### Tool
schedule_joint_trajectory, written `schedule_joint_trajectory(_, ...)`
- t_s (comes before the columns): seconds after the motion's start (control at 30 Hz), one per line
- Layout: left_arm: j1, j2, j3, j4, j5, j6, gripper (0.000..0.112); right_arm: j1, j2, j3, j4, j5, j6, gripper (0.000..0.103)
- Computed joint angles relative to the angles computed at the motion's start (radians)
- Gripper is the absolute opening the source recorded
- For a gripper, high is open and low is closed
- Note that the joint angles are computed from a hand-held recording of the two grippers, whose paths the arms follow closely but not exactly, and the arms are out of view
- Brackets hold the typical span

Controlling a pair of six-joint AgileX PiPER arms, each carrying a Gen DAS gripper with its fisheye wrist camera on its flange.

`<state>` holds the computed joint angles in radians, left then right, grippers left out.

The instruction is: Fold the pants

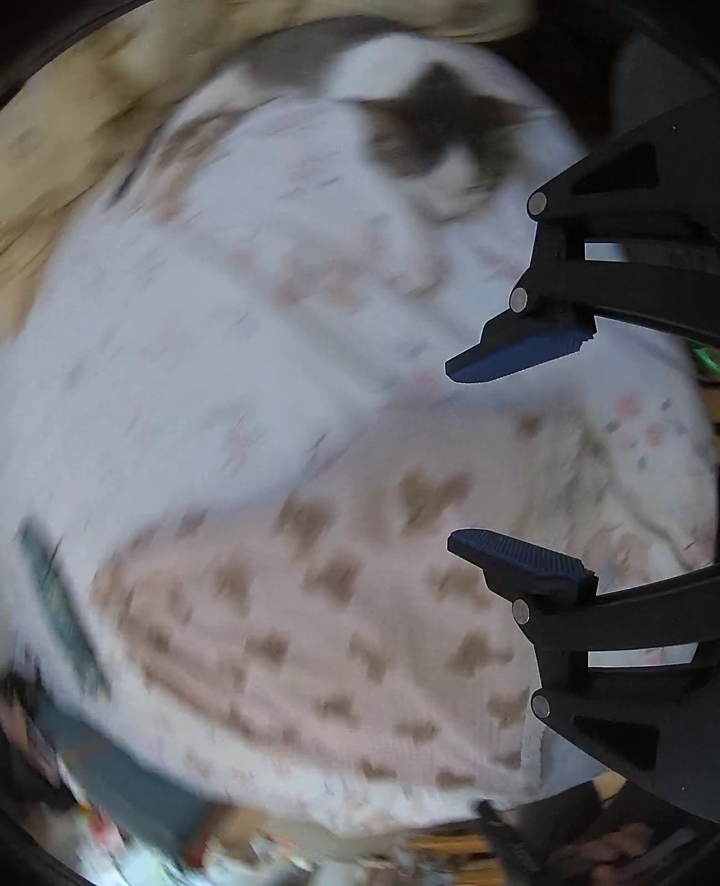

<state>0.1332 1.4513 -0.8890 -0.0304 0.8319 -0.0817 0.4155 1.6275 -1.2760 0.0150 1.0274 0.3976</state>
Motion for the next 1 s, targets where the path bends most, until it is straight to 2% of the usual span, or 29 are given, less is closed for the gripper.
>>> schedule_joint_trajectory(0.03, -0.025, 0.029, -0.023, -0.015, -0.006, 0.026, 0.055, 0.007, 0.026, -0.029, 0.038, -0.008, -0.048, 0.057)
schedule_joint_trajectory(0.13, -0.12, 0.138, -0.086, -0.063, -0.008, 0.101, 0.026, 0.029, 0.132, -0.085, 0.142, -0.017, -0.125, 0.055)
schedule_joint_trajectory(0.2, -0.177, 0.185, -0.086, -0.045, -0.059, 0.073, 0.019, 0.032, 0.198, -0.089, 0.209, -0.042, -0.182, 0.055)
schedule_joint_trajectory(0.27, -0.199, 0.228, -0.089, -0.047, -0.079, 0.062, 0.018, 0.044, 0.277, -0.1, 0.237, -0.038, -0.23, 0.052)
schedule_joint_trajectory(0.33, -0.2, 0.297, -0.101, -0.001, -0.045, 0.033, 0.018, 0.034, 0.331, -0.09, 0.222, -0.013, -0.211, 0.051)
schedule_joint_trajectory(0.4, -0.18, 0.283, -0.072, 0.003, -0.059, 0.024, 0.018, 0.014, 0.321, -0.064, 0.204, -0.005, -0.217, 0.048)
schedule_joint_trajectory(0.53, -0.174, 0.24, -0.071, 0.082, -0.016, -0.087, 0.017, -0.045, 0.275, -0.036, 0.092, 0.068, -0.094, 0.049)
schedule_joint_trajectory(0.6, -0.13, 0.206, -0.09, -0.004, 0.014, -0.053, 0.017, -0.072, 0.251, -0.036, 0.09, 0.067, -0.066, 0.051)
schedule_joint_trajectory(0.67, -0.099, 0.176, -0.133, -0.074, 0.03, 0.011, 0.017, -0.095, 0.206, -0.051, 0.164, 0.012, -0.134, 0.051)
schedule_joint_trajectory(0.73, -0.126, 0.184, -0.218, -0.035, 0.027, 0.008, 0.015, -0.102, 0.197, -0.116, 0.233, -0.02, -0.208, 0.051)
schedule_joint_trajectory(0.8, -0.142, 0.237, -0.335, -0.052, 0.049, 0.038, 0.014, -0.105, 0.243, -0.209, 0.296, -0.014, -0.266, 0.053)
schedule_joint_trajectory(0.9, -0.135, 0.405, -0.536, -0.131, 0.08, 0.098, 0.013, -0.115, 0.392, -0.382, 0.459, 0.015, -0.343, 0.053)
schedule_joint_trajectory(0.97, -0.148, 0.489, -0.597, -0.141, 0.061, 0.127, 0.012, -0.133, 0.523, -0.519, 0.545, 0.052, -0.349, 0.053)
schedule_joint_trajectory(1.0, -0.156, 0.543, -0.639, -0.132, 0.054, 0.132, 0.012, -0.11, 0.575, -0.558, 0.564, 0.04, -0.322, 0.053)
